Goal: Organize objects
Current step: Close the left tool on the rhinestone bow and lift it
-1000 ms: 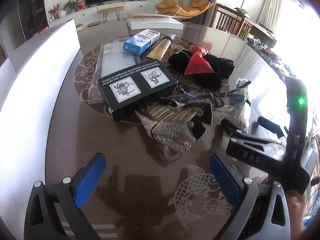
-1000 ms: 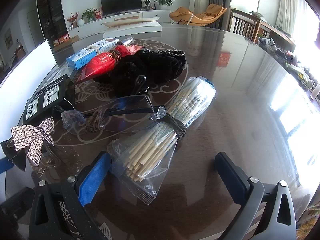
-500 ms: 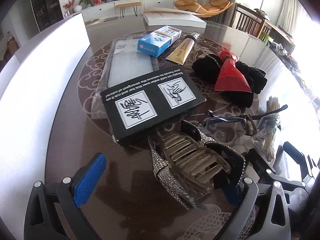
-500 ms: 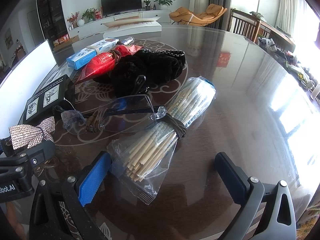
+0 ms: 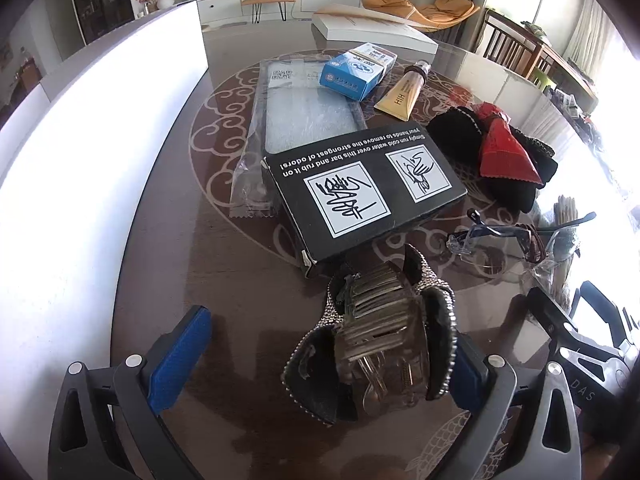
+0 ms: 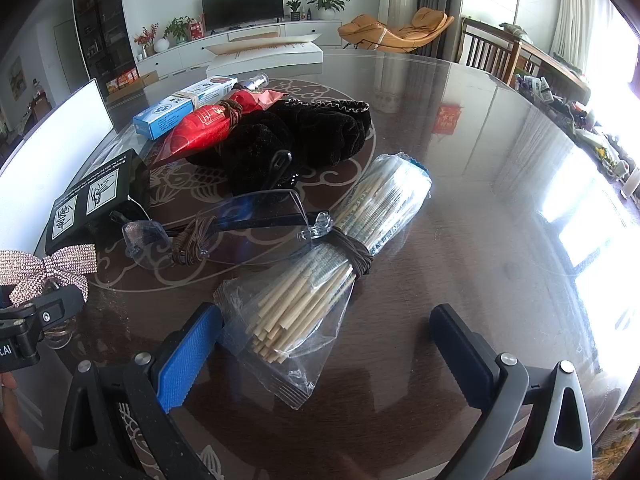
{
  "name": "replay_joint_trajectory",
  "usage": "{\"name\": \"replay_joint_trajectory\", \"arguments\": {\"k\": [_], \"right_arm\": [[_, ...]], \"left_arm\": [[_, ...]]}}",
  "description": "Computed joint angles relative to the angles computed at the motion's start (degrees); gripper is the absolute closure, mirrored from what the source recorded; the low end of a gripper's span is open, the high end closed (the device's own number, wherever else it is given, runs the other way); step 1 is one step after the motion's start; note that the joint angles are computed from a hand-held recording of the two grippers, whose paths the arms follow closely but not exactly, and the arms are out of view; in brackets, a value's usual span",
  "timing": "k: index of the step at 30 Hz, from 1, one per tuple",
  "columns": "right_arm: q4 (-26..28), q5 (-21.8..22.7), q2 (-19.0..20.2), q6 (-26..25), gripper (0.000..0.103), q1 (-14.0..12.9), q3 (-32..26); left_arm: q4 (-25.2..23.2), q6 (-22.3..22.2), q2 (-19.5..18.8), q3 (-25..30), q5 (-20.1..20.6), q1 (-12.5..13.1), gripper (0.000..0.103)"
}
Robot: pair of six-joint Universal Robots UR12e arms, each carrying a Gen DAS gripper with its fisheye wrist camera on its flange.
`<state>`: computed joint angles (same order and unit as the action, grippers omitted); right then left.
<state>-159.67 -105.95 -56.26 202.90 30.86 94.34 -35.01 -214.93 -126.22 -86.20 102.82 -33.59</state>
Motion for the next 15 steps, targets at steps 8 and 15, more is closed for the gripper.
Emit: {"name": "replay_joint_trajectory", "arguments": {"k": [8, 15], "right_arm": [[0.0, 0.0, 0.0, 0.0, 0.0, 0.0, 0.0], [0.0, 0.0, 0.0, 0.0, 0.0, 0.0, 0.0]], "left_arm": [[-1.3, 2.0, -0.9, 1.2, 2.4, -0.7, 0.0], [1.1, 3.7, -1.2, 0.9, 2.8, -0.6, 0.0]]}}
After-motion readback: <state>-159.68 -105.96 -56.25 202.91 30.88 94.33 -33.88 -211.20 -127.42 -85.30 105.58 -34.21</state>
